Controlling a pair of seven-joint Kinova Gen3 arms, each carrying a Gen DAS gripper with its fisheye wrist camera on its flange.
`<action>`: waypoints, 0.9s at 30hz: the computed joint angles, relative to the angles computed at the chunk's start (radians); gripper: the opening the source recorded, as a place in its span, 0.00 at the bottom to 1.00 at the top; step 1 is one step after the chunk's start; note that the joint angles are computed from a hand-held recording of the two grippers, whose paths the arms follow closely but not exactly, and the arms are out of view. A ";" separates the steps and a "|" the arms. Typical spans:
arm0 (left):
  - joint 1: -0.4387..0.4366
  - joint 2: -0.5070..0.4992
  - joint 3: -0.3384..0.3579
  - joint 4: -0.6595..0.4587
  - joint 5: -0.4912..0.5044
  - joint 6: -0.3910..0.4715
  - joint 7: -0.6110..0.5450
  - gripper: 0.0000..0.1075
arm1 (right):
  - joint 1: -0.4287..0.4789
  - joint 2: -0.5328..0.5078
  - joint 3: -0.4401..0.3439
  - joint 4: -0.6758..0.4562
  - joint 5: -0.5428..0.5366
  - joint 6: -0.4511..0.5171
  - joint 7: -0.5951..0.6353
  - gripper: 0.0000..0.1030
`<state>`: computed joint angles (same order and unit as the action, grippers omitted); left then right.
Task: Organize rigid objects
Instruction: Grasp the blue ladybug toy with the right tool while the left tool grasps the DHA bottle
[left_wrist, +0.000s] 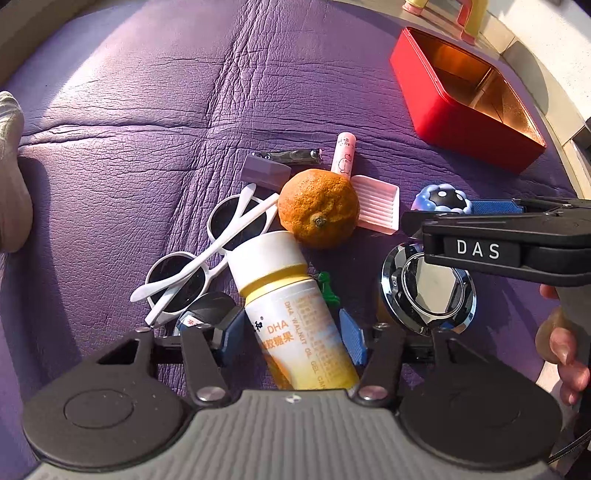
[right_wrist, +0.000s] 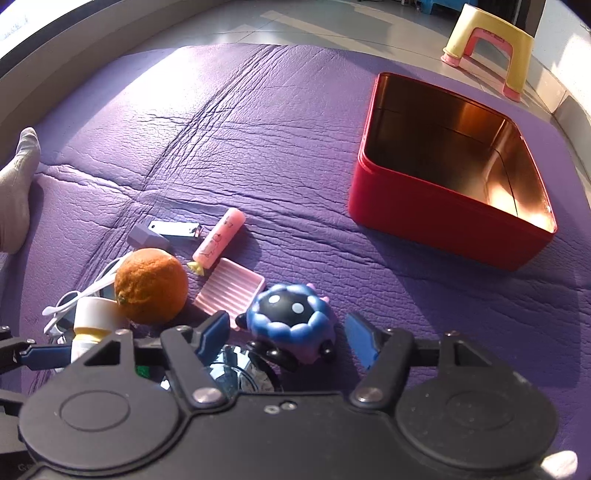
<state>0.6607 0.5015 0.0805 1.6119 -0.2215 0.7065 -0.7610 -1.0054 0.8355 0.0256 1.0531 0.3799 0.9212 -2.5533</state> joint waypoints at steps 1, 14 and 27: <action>-0.005 -0.001 0.003 0.001 0.007 -0.002 -0.001 0.51 | 0.001 0.001 -0.003 -0.003 -0.002 0.004 0.005 0.60; -0.030 0.004 0.008 -0.013 0.046 0.011 -0.030 0.49 | -0.013 -0.012 0.009 0.030 0.022 -0.015 -0.020 0.49; -0.036 -0.023 0.010 -0.020 0.040 0.046 -0.006 0.42 | -0.032 -0.055 0.017 0.069 0.052 0.004 -0.105 0.49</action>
